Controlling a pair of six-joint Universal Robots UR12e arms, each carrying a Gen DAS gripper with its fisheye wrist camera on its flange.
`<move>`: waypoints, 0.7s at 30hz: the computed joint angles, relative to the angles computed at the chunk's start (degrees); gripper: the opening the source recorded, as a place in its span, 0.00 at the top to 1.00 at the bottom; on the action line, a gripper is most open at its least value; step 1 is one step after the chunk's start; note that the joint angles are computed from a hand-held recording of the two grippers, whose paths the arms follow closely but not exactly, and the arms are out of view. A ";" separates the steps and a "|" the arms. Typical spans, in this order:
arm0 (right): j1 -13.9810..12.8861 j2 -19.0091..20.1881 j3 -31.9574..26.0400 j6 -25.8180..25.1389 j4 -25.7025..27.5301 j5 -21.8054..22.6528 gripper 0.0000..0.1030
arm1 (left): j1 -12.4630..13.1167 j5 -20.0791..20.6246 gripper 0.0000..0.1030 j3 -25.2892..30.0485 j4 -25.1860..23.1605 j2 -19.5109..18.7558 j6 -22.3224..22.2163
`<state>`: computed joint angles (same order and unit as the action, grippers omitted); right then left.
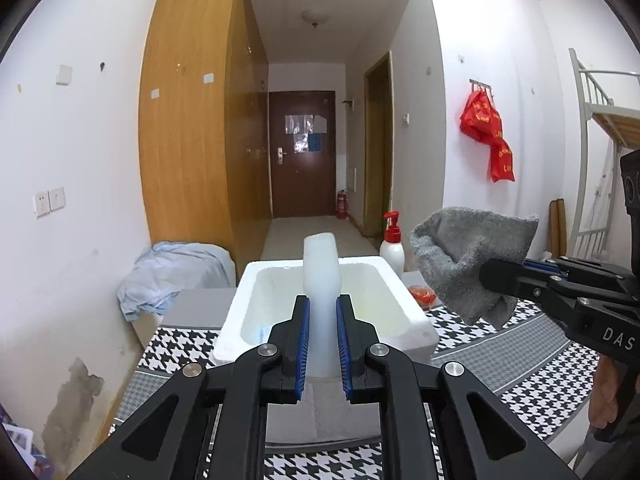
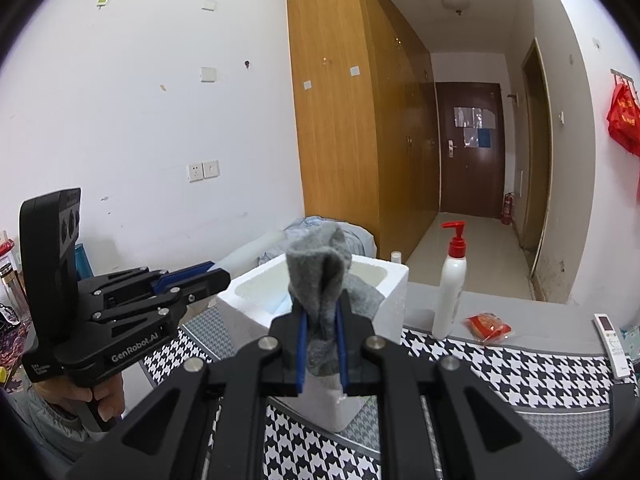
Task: Organize soft objects
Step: 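Carry the foam strip to the foam box with the left tool while the right tool carries the sock, then lower the foam strip into the foam box and open the left tool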
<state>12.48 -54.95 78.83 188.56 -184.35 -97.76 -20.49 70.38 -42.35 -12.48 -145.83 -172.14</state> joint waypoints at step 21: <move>-0.31 0.95 -2.21 0.66 2.59 -2.25 0.85 | -0.39 -0.68 0.83 18.40 -13.63 -9.38 1.29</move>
<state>12.17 -54.00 76.62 189.22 -181.76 -100.00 -20.88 69.70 -23.95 -26.11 -155.21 -170.85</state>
